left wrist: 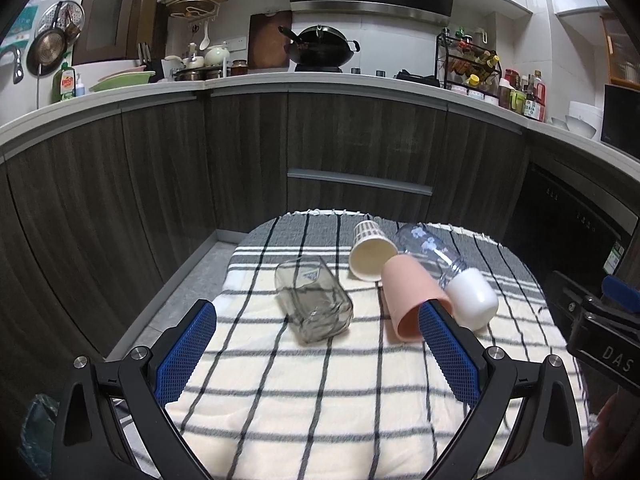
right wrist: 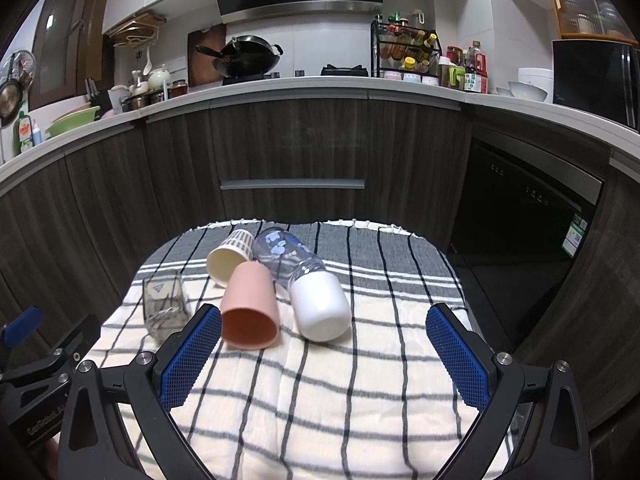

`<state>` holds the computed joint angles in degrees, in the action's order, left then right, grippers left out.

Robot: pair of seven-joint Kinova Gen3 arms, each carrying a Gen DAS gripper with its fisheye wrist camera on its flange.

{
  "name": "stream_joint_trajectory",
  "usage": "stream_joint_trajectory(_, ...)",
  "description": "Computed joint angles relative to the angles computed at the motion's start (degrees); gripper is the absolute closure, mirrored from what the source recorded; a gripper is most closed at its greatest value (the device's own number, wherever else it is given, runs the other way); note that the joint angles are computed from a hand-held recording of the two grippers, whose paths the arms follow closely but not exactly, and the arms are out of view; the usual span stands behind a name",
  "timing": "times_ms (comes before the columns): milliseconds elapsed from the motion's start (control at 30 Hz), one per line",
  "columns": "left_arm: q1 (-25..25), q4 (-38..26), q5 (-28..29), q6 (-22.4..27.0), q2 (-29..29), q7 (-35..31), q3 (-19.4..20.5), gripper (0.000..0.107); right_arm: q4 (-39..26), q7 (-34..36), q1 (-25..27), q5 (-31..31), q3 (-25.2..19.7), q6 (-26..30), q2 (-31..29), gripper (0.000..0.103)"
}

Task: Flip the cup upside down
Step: 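Move the right tool to the white cup and close around it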

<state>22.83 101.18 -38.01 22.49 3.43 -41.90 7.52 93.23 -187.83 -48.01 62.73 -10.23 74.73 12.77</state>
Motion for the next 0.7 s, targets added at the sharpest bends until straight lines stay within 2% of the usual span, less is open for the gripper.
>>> stream_joint_trajectory(167,1.2,-3.9,1.0,1.0,3.7,-0.3,-0.8,0.005,-1.9,4.9,4.1,-2.8,1.7,-4.3,0.7,0.001)
stream_joint_trajectory(367,4.1,-8.1,2.3,1.7,8.2,-1.1,-3.7,0.005,-5.0,12.7,8.7,-7.7,4.2,-9.8,3.0,0.001)
stream_joint_trajectory(700,5.6,-13.3,8.3,2.5,13.7,-6.4,-7.0,0.005,-8.2,25.3,15.1,-19.5,8.3,-19.1,7.4,0.007)
